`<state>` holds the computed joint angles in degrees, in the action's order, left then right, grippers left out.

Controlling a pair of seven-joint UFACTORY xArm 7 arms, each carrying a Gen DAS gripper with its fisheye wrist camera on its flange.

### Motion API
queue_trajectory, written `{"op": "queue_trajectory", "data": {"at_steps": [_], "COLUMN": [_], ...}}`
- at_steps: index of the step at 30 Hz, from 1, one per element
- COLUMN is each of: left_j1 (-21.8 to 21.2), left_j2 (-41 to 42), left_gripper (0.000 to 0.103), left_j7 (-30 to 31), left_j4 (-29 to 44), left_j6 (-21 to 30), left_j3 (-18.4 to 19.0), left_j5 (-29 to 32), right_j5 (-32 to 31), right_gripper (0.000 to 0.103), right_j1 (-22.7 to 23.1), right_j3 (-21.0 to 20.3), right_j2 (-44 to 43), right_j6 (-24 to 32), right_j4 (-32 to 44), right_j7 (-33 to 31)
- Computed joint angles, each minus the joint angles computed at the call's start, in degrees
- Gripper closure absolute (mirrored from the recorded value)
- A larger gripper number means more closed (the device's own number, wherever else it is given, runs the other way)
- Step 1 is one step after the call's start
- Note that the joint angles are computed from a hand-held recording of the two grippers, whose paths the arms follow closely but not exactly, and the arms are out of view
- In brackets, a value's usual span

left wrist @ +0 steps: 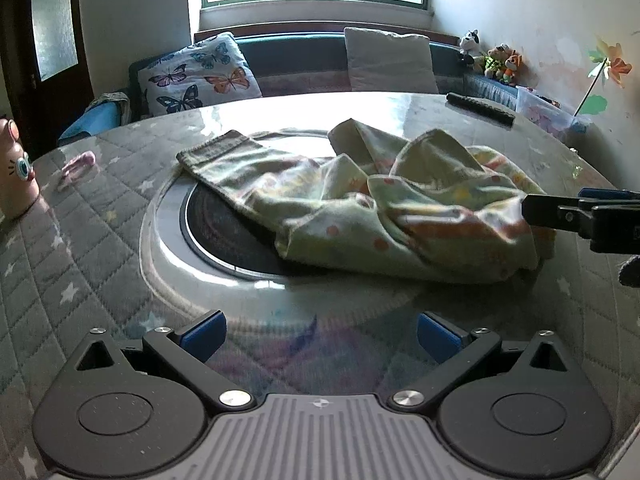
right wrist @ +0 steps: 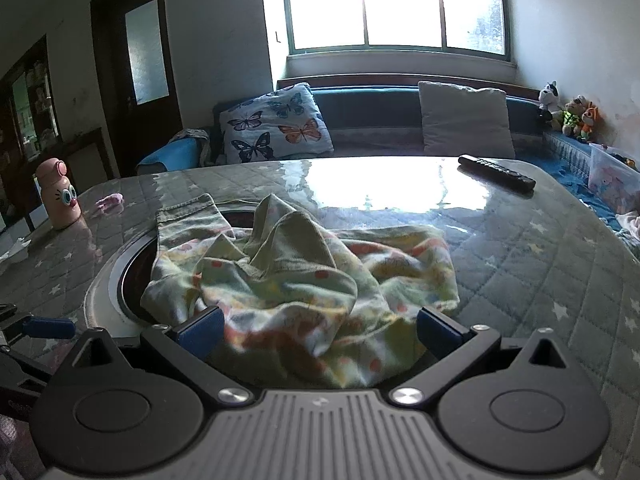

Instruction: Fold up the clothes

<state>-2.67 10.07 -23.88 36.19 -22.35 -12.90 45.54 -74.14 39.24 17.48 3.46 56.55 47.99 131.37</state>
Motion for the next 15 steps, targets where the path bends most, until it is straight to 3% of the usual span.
{"op": "queue_trajectory", "data": {"at_steps": [8, 15], "left_j1": [-0.92, -3.01], "left_j2": [1.62, 4.08], "left_gripper": [0.001, 0.008], "left_j7": [1.84, 7.59], "left_j4": [3.73, 8.09], "left_j6": [1.35, 3.53], "left_j3": [-0.99, -1.52], "left_j5": [-2.68, -10.79], "right_j5": [-0.19, 1.54], "right_gripper": [0.003, 0.009], "right_j1": [-2.65, -6.29], "right_j3": [-1.22, -2.64], "right_j2": [-1.51, -2.17], "right_j6": [-2.22, -3.87], "right_j4": [-1.29, -2.27], "right_j7": [-1.95, -4.97]}}
